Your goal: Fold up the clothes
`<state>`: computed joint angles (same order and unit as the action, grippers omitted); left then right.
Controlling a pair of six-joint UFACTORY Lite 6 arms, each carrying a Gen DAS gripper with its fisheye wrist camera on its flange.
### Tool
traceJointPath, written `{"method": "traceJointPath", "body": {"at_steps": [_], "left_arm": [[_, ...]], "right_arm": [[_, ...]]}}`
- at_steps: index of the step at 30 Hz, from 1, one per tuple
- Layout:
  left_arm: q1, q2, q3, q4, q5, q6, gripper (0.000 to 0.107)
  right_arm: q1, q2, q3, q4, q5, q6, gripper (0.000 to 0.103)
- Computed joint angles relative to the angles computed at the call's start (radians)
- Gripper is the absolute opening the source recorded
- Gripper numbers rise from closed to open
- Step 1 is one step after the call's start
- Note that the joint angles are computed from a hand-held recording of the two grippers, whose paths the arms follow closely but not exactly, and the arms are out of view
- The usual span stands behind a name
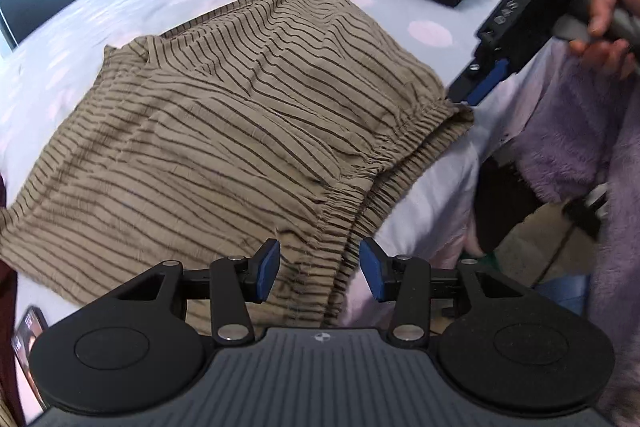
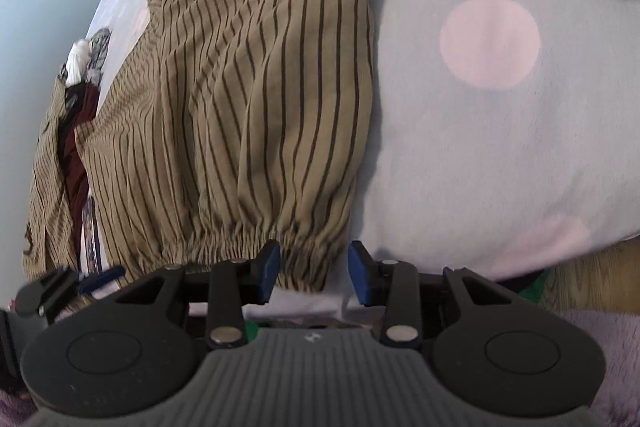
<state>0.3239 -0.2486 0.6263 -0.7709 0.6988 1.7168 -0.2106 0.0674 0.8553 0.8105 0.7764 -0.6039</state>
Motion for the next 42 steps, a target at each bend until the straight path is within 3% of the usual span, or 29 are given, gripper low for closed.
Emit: {"method": "traceJointPath", "body": {"at_steps": [4,10,11,12,17,21,22,23,26,29,34,37,39,40,41,42], "left_arm": [[-0.098,0.031,-0.024,0.094,-0.121,-0.109,0.041],[-0.119,0.082,0.029,0.231,-0.112,-0.303,0.018],[-0.106,0.081,0.036,0.234,-0.097,-0.315,0.004],[-0.093,0.08,0.043,0.236,-0.082,-0.326,0.003],[-0.051,0.045,0.044,0.242,-0.027,-0.344,0.003],[-0.034,0.004,0.03,0.244,0.0,-0.34,0.002],[-0.034,-0.007,0.026,0.244,0.003,-0.339,0.002],[-0.033,-0.016,0.024,0.245,0.006,-0.339,0.002],[-0.025,-0.03,0.037,0.248,0.039,-0.335,0.002],[-0.034,-0.048,0.033,0.268,0.07,-0.32,0.002],[-0.121,-0.019,0.007,0.375,0.024,-0.39,0.002],[-0.102,0.024,0.041,0.341,0.04,-0.378,0.002],[-0.064,0.028,0.069,0.313,0.098,-0.354,0.005],[-0.038,0.027,0.083,0.292,0.132,-0.334,0.013],[-0.008,0.034,0.102,0.27,0.174,-0.318,0.025],[0.023,0.042,0.122,0.248,0.216,-0.303,0.031]], "right_arm": [[0.002,-0.019,-0.025,0.002,0.008,-0.035,0.046],[-0.031,-0.022,-0.048,0.052,0.004,-0.094,0.047],[-0.025,-0.021,-0.047,0.051,0.008,-0.099,0.047],[-0.018,-0.019,-0.044,0.05,0.011,-0.103,0.048],[0.076,-0.034,-0.046,-0.012,-0.001,-0.124,0.051],[0.178,-0.06,-0.068,-0.053,-0.139,-0.09,0.047],[0.186,-0.064,-0.07,-0.055,-0.164,-0.088,0.038],[0.195,-0.066,-0.072,-0.058,-0.188,-0.085,0.02],[0.195,-0.073,-0.059,-0.104,-0.164,-0.054,0.009],[0.218,-0.117,-0.069,-0.244,-0.153,0.035,0.005],[0.258,-0.077,-0.065,-0.346,-0.192,0.127,0.004],[0.265,-0.055,-0.051,-0.353,-0.194,0.133,0.004],[0.257,-0.05,-0.037,-0.35,-0.172,0.131,0.011],[0.248,-0.054,-0.038,-0.338,-0.167,0.116,0.015],[0.235,-0.059,-0.037,-0.317,-0.158,0.093,0.029],[0.209,-0.076,-0.048,-0.274,-0.145,0.048,0.036]]}}
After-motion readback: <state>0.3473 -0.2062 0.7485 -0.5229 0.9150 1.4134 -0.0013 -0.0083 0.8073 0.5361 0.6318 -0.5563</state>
